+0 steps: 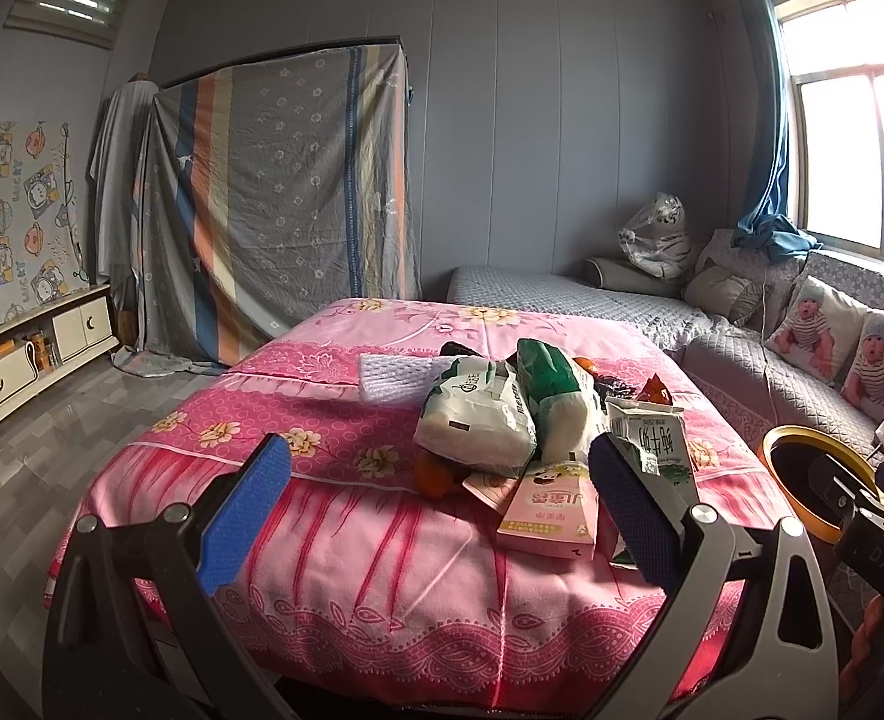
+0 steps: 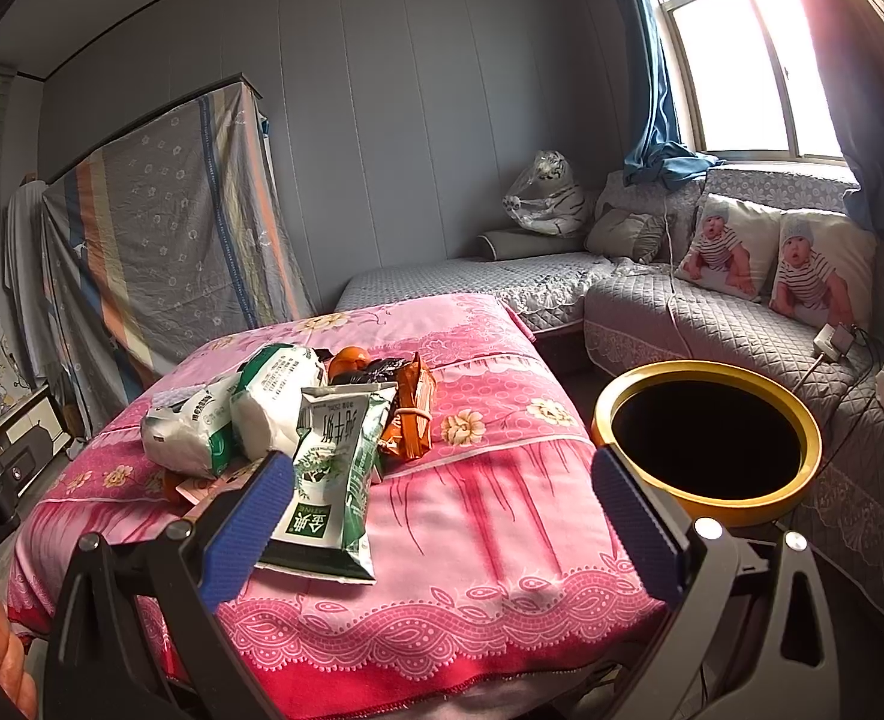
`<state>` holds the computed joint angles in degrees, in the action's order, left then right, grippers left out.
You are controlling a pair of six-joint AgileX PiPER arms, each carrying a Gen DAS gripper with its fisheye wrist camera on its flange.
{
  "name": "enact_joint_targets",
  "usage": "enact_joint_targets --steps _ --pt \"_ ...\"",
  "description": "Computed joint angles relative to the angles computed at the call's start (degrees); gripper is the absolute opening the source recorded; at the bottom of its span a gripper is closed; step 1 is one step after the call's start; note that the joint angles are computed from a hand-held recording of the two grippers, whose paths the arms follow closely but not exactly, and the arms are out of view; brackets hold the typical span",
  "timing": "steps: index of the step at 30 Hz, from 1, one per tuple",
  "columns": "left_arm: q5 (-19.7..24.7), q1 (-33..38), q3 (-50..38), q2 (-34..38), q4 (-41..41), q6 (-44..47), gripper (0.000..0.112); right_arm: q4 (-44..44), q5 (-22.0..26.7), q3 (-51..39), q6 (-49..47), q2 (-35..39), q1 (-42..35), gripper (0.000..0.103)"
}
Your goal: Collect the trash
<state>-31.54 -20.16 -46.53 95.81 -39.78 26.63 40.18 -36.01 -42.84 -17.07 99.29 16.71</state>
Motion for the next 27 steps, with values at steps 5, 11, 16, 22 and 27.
enact_joint_targets --steps 5,11,16,22,27 --pt "-0.1 -0.1 0.0 0.0 -0.1 0.1 0.095 0.2 0.3 -0.1 -0.3 -0.1 0.0 0.096" --pt "0.4 0.0 -0.4 -0.2 -0.6 0.8 0.095 -0.4 0.1 0.0 0.3 0.2 -0.3 0.096" --pt "0.5 0.0 -0.5 -0.1 -0.7 0.9 0.095 -1.8 -0.2 0.6 1.6 0.2 -1.0 0.096" --pt "0.4 0.0 -0.4 -0.2 -0.7 0.8 0.095 -2.0 -0.2 1.1 2.0 -0.1 -1.2 0.096" --pt "1.1 0.2 -0.4 -0.4 0.6 -0.3 0.095 -1.5 0.2 1.1 1.7 -0.5 -1.1 0.096"
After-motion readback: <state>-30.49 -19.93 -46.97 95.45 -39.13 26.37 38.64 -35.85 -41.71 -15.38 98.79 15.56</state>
